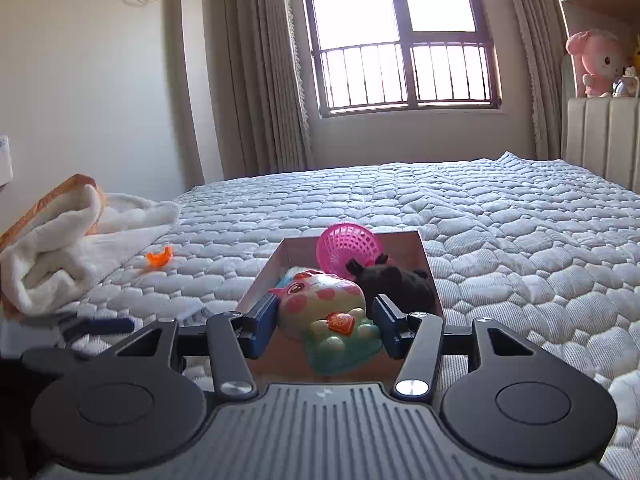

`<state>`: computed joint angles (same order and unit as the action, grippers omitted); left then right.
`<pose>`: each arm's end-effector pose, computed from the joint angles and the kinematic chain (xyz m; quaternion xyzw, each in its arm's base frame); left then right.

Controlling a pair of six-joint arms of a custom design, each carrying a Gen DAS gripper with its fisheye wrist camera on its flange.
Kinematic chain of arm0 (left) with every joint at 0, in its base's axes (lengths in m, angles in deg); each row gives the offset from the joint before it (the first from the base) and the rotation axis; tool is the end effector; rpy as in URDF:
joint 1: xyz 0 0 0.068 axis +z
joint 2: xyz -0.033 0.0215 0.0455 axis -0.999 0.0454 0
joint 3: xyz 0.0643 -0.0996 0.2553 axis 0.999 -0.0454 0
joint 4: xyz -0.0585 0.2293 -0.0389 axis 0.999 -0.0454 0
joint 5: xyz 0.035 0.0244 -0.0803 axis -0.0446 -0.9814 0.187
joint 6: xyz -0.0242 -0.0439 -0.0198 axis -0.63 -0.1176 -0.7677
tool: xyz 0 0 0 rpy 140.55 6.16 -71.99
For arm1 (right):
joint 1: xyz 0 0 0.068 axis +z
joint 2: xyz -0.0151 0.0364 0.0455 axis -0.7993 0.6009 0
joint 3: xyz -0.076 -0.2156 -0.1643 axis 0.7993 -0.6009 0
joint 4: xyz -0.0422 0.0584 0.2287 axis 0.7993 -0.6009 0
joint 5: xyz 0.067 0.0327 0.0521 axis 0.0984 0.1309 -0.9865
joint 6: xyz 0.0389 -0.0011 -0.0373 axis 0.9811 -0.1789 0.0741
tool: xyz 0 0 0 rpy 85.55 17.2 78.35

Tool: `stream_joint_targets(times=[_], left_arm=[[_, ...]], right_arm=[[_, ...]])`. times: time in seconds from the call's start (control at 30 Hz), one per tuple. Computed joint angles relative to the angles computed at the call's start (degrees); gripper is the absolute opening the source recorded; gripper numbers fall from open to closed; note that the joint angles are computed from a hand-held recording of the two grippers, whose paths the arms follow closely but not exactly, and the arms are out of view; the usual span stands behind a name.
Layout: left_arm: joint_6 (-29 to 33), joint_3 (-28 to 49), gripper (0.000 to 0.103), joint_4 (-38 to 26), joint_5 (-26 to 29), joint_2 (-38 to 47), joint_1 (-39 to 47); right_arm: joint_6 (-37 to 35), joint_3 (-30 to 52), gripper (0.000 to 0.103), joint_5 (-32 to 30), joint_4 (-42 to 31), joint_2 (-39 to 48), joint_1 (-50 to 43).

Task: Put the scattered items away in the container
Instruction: 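Drop the piggy figure in the box and grasp the orange toy piece with the right tool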

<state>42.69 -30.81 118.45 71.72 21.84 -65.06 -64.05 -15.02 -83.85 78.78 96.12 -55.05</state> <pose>0.2079 0.0646 0.1234 0.0851 0.8561 -0.0930 0.5013 0.1847 0.0062 0.2036 -0.0833 0.8217 0.1421 0.5455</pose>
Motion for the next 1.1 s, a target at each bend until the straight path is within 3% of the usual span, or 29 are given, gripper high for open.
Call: stream_joint_targets(times=[0.27,0.33,0.4,0.53,0.67,0.77,0.97,1.1], left_arm=[[6.0,2.4,0.103,-2.7,11.2,5.4,10.5],[6.6,3.9,0.103,-4.7,13.1,6.5,12.8],[6.8,5.4,0.103,-5.8,14.3,7.9,14.6],[5.1,7.3,0.103,-5.3,14.3,9.9,16.0],[3.2,6.9,0.103,0.8,12.4,11.5,17.4],[2.2,7.8,0.103,3.8,10.6,13.6,20.2],[5.1,17.0,0.103,-12.1,13.1,12.4,30.2],[6.1,21.1,0.103,-13.9,16.8,15.4,36.1]], right_arm=[[4.9,21.5,0.053,13.1,-2.8,24.2,9.9],[6.0,24.1,0.058,14.4,-4.4,27.4,10.8],[7.9,24.5,0.065,13.2,-5.4,28.0,10.3],[9.1,23.8,0.065,15.5,-6.4,26.3,11.7],[7.9,25.4,0.065,20.1,-10.9,24.9,15.8],[8.1,29.1,0.071,23.7,-15.8,24.8,21.4],[8.0,44.6,0.086,26.7,-21.1,36.2,36.4],[6.4,65.4,0.092,24.0,-28.0,52.8,42.6]])
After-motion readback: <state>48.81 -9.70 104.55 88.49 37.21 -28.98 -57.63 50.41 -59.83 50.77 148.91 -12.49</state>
